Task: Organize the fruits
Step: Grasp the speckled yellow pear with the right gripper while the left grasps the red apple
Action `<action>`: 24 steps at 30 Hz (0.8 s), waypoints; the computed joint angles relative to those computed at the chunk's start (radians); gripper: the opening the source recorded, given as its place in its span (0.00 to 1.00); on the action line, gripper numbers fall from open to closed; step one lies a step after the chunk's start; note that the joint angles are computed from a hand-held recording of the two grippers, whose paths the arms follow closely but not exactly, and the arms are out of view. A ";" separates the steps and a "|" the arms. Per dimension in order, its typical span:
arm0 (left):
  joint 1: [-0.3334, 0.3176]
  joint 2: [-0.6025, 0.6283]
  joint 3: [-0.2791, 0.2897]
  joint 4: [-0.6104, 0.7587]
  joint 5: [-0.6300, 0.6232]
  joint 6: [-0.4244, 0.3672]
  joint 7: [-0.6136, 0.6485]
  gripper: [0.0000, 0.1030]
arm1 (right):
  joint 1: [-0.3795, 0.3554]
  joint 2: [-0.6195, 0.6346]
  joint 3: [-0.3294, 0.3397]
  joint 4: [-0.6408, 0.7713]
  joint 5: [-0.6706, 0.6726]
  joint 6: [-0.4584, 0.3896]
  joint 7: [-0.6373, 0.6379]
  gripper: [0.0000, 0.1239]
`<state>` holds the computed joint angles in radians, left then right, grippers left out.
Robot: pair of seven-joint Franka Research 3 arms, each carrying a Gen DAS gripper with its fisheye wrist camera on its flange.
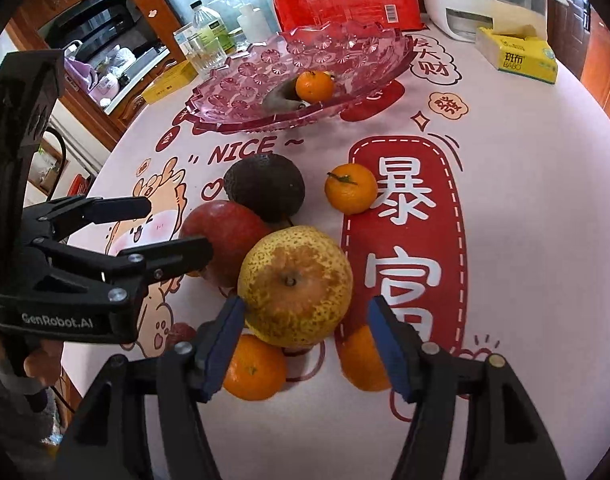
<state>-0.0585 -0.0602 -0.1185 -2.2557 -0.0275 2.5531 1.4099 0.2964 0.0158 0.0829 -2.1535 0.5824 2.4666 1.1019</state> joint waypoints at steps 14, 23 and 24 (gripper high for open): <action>0.014 0.029 0.006 0.016 -0.131 -0.006 0.112 0.91 | 0.013 0.071 0.016 0.045 -0.015 0.020 0.015 0.57; 0.016 0.053 -0.002 0.037 -0.180 -0.025 0.138 0.90 | 0.012 0.077 0.013 0.046 -0.055 0.023 0.029 0.56; 0.015 0.058 -0.004 0.041 -0.180 -0.025 0.137 0.89 | 0.009 0.074 0.010 0.041 -0.058 0.032 0.033 0.56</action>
<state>-0.0433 -0.0018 -0.1225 -2.2145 -0.2079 2.5280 1.5469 0.3056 0.0894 0.0933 -2.1124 0.5244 2.4983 1.1349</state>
